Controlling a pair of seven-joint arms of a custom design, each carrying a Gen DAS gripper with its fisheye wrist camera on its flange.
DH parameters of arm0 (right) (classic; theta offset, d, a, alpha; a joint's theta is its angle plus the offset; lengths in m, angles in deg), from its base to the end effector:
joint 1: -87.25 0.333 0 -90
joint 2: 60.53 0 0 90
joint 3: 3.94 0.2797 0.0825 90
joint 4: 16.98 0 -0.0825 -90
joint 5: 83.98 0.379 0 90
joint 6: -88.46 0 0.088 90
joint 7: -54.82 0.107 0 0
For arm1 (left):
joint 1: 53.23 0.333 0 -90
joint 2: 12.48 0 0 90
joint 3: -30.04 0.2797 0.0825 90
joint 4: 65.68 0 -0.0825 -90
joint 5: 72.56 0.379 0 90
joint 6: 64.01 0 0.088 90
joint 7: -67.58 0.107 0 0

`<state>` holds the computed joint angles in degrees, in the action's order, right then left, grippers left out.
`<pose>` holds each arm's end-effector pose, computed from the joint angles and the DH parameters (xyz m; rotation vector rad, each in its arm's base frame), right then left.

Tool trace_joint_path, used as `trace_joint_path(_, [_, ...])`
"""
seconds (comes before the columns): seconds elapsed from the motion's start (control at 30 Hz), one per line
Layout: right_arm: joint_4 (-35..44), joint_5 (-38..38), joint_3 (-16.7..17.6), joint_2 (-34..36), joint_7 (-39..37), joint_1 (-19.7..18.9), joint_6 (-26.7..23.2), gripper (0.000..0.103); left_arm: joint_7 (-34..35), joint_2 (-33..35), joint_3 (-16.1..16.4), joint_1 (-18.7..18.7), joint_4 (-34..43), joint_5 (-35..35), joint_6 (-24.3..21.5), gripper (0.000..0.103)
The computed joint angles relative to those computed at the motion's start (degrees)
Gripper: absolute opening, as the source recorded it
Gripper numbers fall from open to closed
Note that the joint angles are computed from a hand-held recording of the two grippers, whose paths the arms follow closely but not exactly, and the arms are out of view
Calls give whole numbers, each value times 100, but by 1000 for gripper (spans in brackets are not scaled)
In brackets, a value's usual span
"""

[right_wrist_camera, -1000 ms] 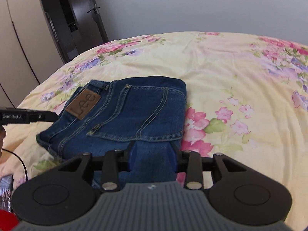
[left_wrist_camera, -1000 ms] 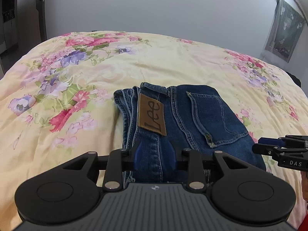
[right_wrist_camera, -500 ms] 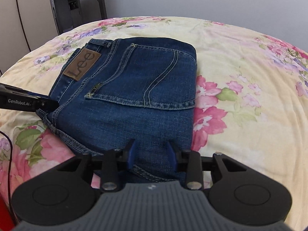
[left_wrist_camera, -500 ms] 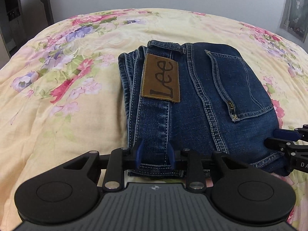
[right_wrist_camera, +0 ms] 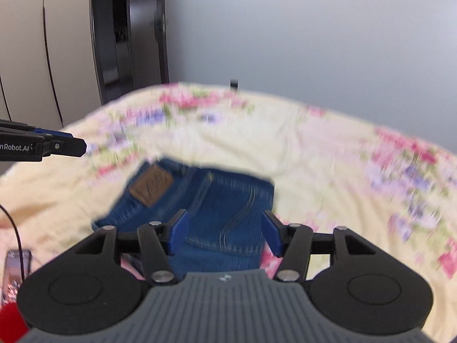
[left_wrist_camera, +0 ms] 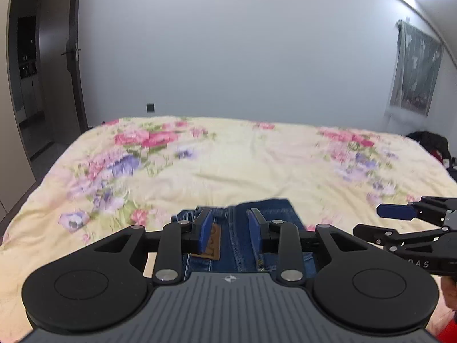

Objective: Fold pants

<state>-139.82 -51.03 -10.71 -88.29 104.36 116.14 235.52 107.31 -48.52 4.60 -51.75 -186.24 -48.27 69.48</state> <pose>0.4405 0.1568 0.6661 -1.9597 0.8642 -0.4365 0.3742 -0.2252 0.6934 -1.7779 1.3706 -0.7986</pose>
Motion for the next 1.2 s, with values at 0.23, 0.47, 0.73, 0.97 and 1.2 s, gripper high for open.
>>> trace_joint_path(0.23, [-374,-22,-43,-1210,499,-11,-29,76,-90,-224,-488,61,1015,172,-894,66])
trace_joint_path(0.47, [-1875,-632,253,-2728,1395,-282,428,81,-588,-703,-1120,233,710,618,-1611,98])
trace_joint_path(0.73, [-3099,-1155,563,-3665,2216,-362,852,81,-1237,-799,-1574,18,161,707,-2377,98])
trace_joint_path(0.97, [-3422,-1628,644,-3639,2809,-218,792,81,-1749,-687,-1313,-462,-319,595,-2451,98])
trace_joint_path(1.2, [-3486,-2150,510,-3434,3166,1,746,81,-1871,-399,-1051,-831,-508,558,-2361,98])
